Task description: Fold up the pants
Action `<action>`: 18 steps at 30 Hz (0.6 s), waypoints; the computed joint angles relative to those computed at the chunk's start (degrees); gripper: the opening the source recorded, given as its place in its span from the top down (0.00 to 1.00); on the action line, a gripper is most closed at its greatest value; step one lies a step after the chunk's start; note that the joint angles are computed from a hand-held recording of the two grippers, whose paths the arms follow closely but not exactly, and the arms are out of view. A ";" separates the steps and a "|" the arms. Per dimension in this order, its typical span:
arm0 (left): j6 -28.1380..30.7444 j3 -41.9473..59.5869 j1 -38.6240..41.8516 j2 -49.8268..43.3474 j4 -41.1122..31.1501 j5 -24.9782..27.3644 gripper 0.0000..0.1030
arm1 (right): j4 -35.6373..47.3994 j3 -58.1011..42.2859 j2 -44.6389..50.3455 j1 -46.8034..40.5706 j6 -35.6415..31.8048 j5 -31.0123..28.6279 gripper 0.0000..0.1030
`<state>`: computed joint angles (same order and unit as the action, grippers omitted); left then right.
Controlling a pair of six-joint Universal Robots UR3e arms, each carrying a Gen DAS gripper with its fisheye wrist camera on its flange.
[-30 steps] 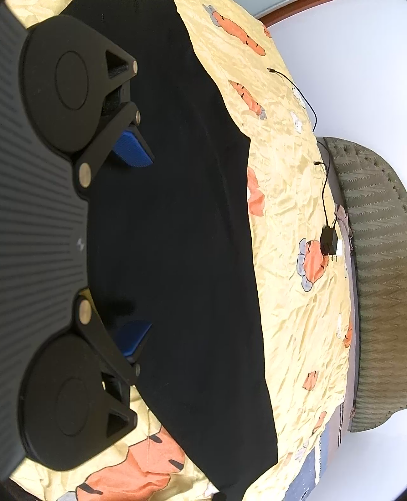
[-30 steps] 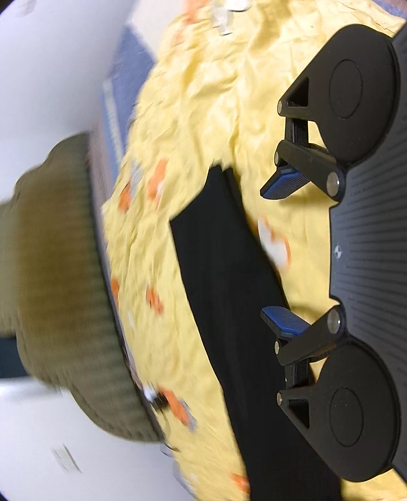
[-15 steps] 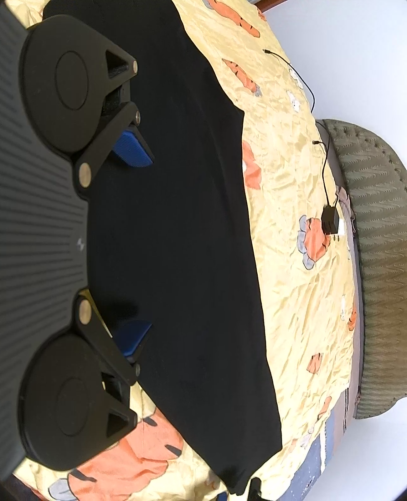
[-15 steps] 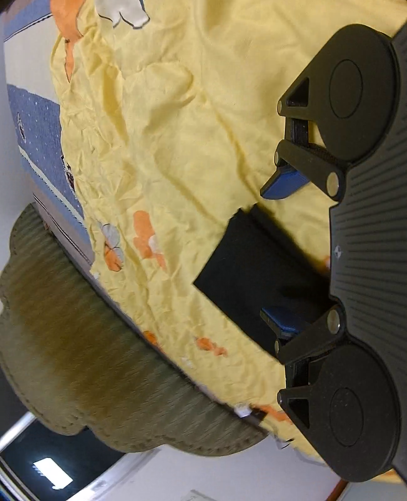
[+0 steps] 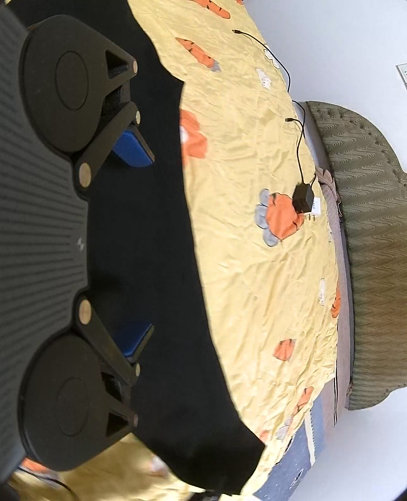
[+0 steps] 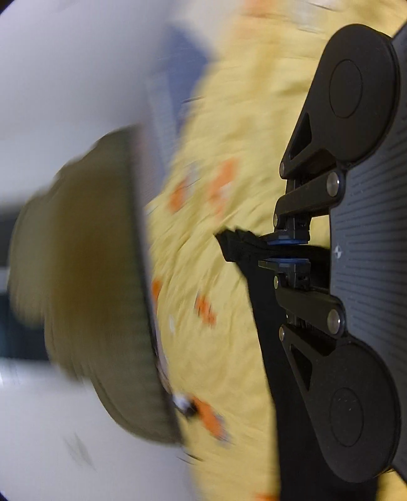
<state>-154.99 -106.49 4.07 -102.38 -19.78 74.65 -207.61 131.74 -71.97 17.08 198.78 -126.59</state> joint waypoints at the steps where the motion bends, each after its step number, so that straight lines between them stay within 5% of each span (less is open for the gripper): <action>1: -0.73 2.28 -1.16 -0.38 -2.12 0.64 0.00 | -1.37 -1.82 1.69 2.48 -3.30 -1.46 0.93; 8: -3.57 17.58 -3.86 -3.37 -20.56 -7.22 0.00 | 1.68 -15.64 12.25 14.70 -16.49 -9.81 0.93; 12: -7.43 24.51 -6.89 -8.80 -24.71 -6.36 0.00 | 3.64 -19.92 15.81 18.22 -18.79 -11.15 0.93; 18: -13.55 32.87 -5.66 -16.04 -37.19 -14.51 0.00 | 4.00 -22.79 17.69 21.31 -21.13 -12.55 0.93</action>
<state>-168.55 -73.62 -1.59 -118.41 -56.97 60.14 -203.61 108.94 -54.28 38.39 177.65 -139.14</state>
